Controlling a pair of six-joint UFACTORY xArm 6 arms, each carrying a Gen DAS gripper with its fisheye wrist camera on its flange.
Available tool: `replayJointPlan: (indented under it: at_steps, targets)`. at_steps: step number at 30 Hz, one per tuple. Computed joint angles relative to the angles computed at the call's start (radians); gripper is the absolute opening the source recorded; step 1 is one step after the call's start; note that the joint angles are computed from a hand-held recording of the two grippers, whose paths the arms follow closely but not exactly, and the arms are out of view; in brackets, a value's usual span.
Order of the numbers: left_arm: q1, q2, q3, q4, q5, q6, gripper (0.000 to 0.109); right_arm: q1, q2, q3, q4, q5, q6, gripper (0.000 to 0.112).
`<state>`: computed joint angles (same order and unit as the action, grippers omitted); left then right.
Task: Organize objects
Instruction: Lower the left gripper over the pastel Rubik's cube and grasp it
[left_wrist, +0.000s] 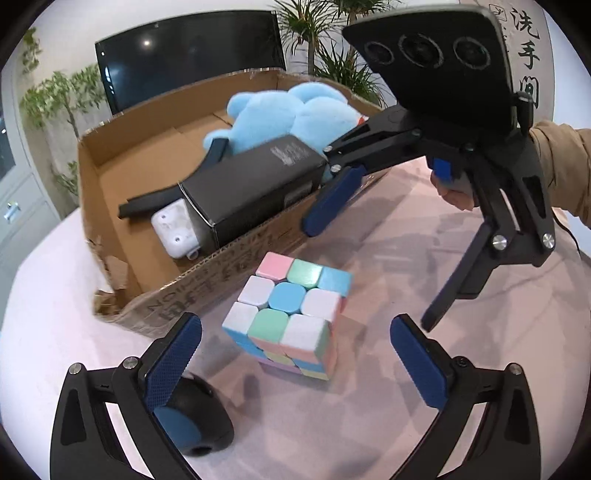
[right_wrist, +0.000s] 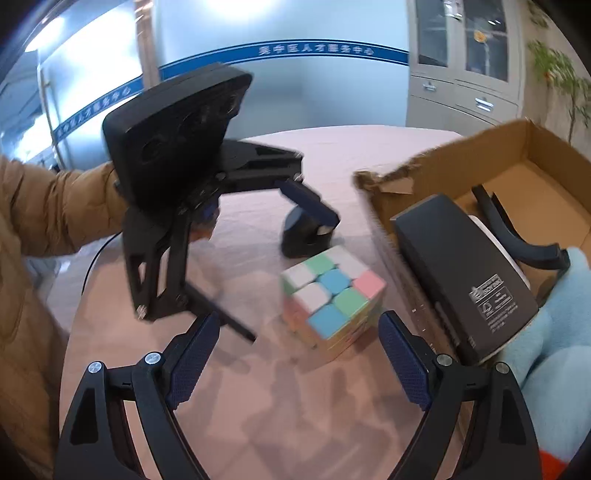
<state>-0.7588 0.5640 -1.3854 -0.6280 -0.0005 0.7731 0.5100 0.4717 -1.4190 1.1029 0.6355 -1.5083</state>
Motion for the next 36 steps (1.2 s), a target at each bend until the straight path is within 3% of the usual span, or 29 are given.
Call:
replayJointPlan:
  at_steps: [4,8,13,15,21,24,27,30,31,33,36]
  targets:
    - [0.003,0.034,-0.065,-0.170,0.067,0.166,0.102,-0.002,0.053,-0.064,-0.017,0.023,0.035,0.088]
    - [0.005,0.063,-0.105,-0.204,0.138,0.233,0.102,0.018,0.072,-0.073,-0.027,-0.011,0.036,0.088]
    - [-0.002,0.065,-0.125,-0.303,0.217,0.345,0.102,0.015,0.079,-0.089,-0.022,0.032,0.034,0.090]
    - [-0.006,0.049,-0.115,-0.374,0.252,0.416,0.102,0.013,0.058,-0.067,-0.027,0.049,0.027,0.091]
    - [-0.029,-0.017,-0.038,-0.398,0.350,0.467,0.102,0.012,-0.041,0.073,-0.093,0.139,0.050,0.091]
    - [-0.052,-0.067,0.020,-0.430,0.408,0.509,0.102,0.008,-0.106,0.162,-0.064,0.176,0.008,0.091]
    - [-0.082,-0.101,0.073,-0.432,0.356,0.521,0.102,0.014,-0.159,0.233,-0.004,0.126,-0.068,0.091]
    - [-0.091,-0.105,0.107,-0.346,0.255,0.420,0.102,0.022,-0.152,0.239,0.021,0.080,-0.118,0.091]
    - [-0.088,-0.107,0.117,-0.320,0.232,0.386,0.102,0.026,-0.136,0.226,0.009,0.071,-0.119,0.088]
    - [-0.082,-0.113,0.130,-0.331,0.214,0.385,0.100,0.022,-0.097,0.186,-0.046,0.107,-0.091,0.067]
    - [-0.067,-0.113,0.123,-0.398,0.260,0.450,0.077,0.008,-0.053,0.131,-0.080,0.142,-0.084,0.064]
